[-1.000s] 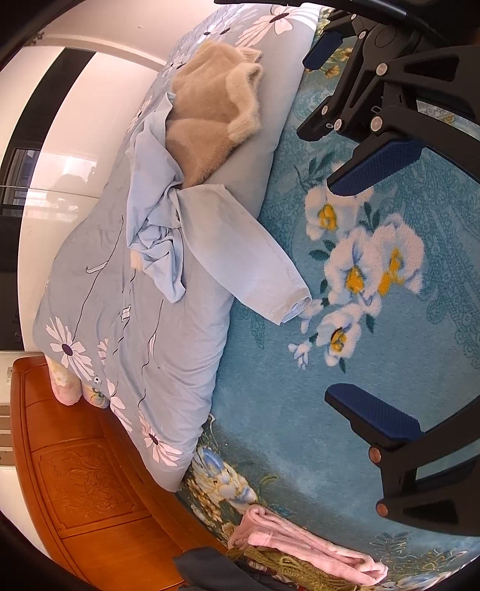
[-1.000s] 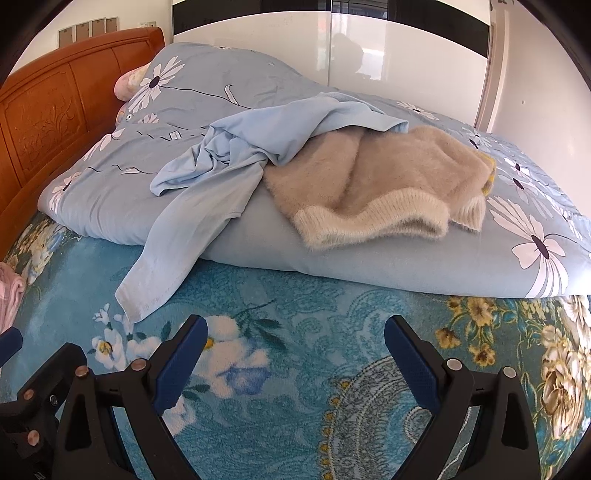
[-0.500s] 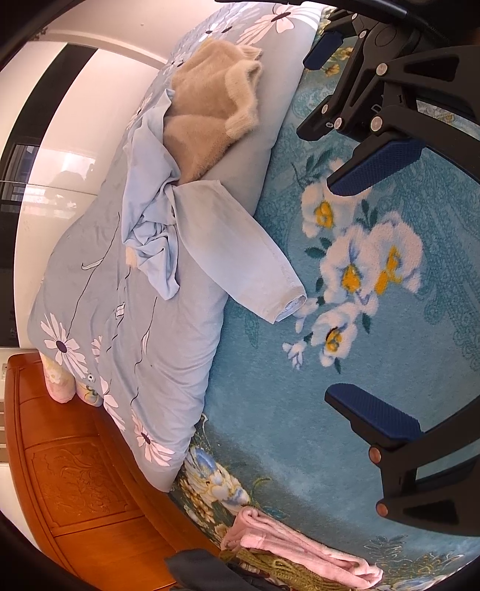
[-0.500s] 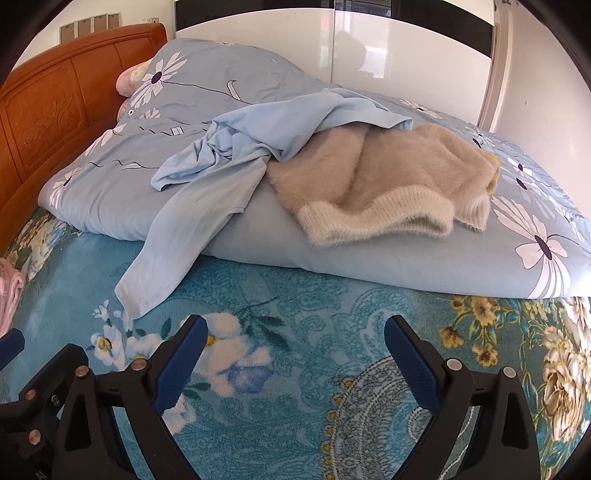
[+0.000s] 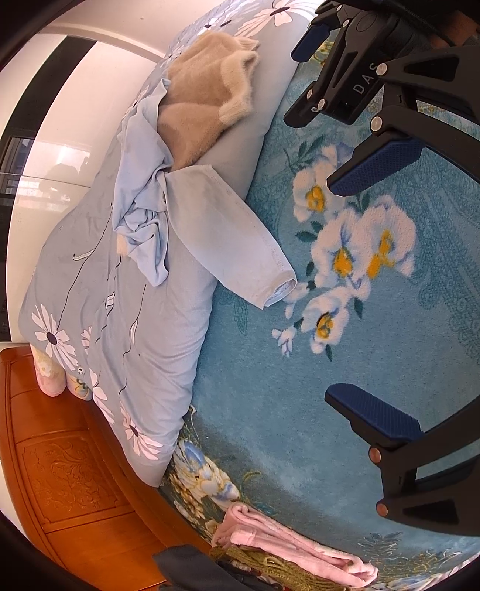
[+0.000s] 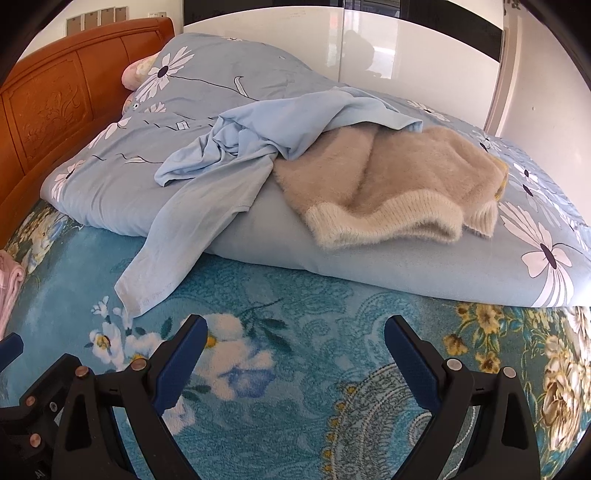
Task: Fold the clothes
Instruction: 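Approach the light blue shirt on the duvet with both tools open, then grasp the light blue shirt's hem with the right gripper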
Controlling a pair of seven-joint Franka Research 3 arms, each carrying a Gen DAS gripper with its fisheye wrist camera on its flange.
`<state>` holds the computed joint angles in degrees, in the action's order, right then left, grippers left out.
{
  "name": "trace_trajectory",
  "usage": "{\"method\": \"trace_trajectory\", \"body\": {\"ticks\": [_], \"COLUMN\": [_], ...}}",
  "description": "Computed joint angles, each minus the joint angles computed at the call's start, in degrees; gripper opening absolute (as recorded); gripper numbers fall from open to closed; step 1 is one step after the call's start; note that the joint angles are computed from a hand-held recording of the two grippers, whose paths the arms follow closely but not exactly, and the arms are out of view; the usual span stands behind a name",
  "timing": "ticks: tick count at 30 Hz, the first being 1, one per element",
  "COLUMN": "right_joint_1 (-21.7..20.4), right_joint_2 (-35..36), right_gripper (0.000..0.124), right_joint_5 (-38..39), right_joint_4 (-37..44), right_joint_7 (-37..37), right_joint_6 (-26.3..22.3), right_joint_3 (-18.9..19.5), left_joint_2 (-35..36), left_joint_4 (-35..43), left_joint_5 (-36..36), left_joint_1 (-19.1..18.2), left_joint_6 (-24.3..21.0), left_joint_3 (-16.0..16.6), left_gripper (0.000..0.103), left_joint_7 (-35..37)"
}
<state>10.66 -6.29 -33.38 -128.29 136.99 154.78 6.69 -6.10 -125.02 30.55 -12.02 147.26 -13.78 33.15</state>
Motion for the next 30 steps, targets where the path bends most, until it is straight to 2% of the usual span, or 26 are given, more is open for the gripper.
{"method": "trace_trajectory", "body": {"ticks": [4,7,9,11,12,14,18,20,23,25,26,28,30], "right_joint_1": [-0.68,-1.7,-1.48,-1.82,-3.22,-5.49,-8.03,-7.54,-6.86,-7.14,-7.43,-8.15,-9.0], "right_joint_2": [1.67,5.04,9.33,14.27,17.09,22.84,31.93,34.9,38.99,41.55,42.37,42.38,40.47], "right_gripper": [0.097,0.097,0.097,0.097,0.097,0.097,0.097,0.095,0.078,0.035,0.03,0.01,0.007], "right_joint_5": [-2.27,-5.8,0.51,10.79,19.64,31.12,46.19,49.96,54.33,57.58,59.13,61.98,64.8], "right_joint_4": [2.37,6.93,12.24,18.87,22.89,31.96,46.1,50.46,56.78,60.97,62.28,62.18,59.12], "right_joint_7": [0.97,3.59,-2.14,-10.55,-17.77,-25.97,-29.02,-26.2,-22.93,-21.55,-20.82,-21.14,-23.28], "right_joint_6": [1.35,5.79,7.14,6.64,5.27,0.34,-6.03,-7.51,-10.75,-13.77,-14.93,-14.74,-12.66], "right_joint_3": [-0.53,-2.3,-3.96,-4.35,-2.91,-0.68,1.54,0.46,-1.26,-1.67,-1.67,-1.33,-0.76], "left_joint_2": [-4.35,-9.33,-12.39,-15.02,-16.12,-17.86,-20.67,-22.13,-23.8,-24.38,-24.53,-24.56,-24.58], "left_joint_4": [-4.47,-9.84,-13.29,-16.41,-17.76,-20.02,-23.33,-24.46,-25.92,-26.36,-26.48,-26.6,-26.74], "left_joint_5": [-0.76,-2.97,-4.64,-5.99,-6.52,-7.34,-8.94,-8.57,-8.12,-7.92,-7.87,-8.0,-8.14], "left_joint_1": [0.93,1.77,2.35,2.85,3.08,3.46,3.77,4.75,5.78,6.4,6.62,6.8,6.92], "left_joint_6": [1.72,2.42,2.49,2.67,2.77,3.15,5.04,6.31,8.54,8.7,8.69,8.72,8.82], "left_joint_3": [0.88,1.49,1.66,1.64,1.56,1.43,1.74,1.11,0.74,0.38,0.27,0.34,0.47], "left_gripper": [0.103,0.103,0.103,0.103,0.103,0.103,0.103,0.103,0.103,0.103,0.103,0.103,0.103], "left_joint_7": [-0.51,-0.92,-1.72,-2.69,-3.19,-4.03,-4.29,-5.55,-6.89,-7.56,-7.84,-8.14,-8.35]}}
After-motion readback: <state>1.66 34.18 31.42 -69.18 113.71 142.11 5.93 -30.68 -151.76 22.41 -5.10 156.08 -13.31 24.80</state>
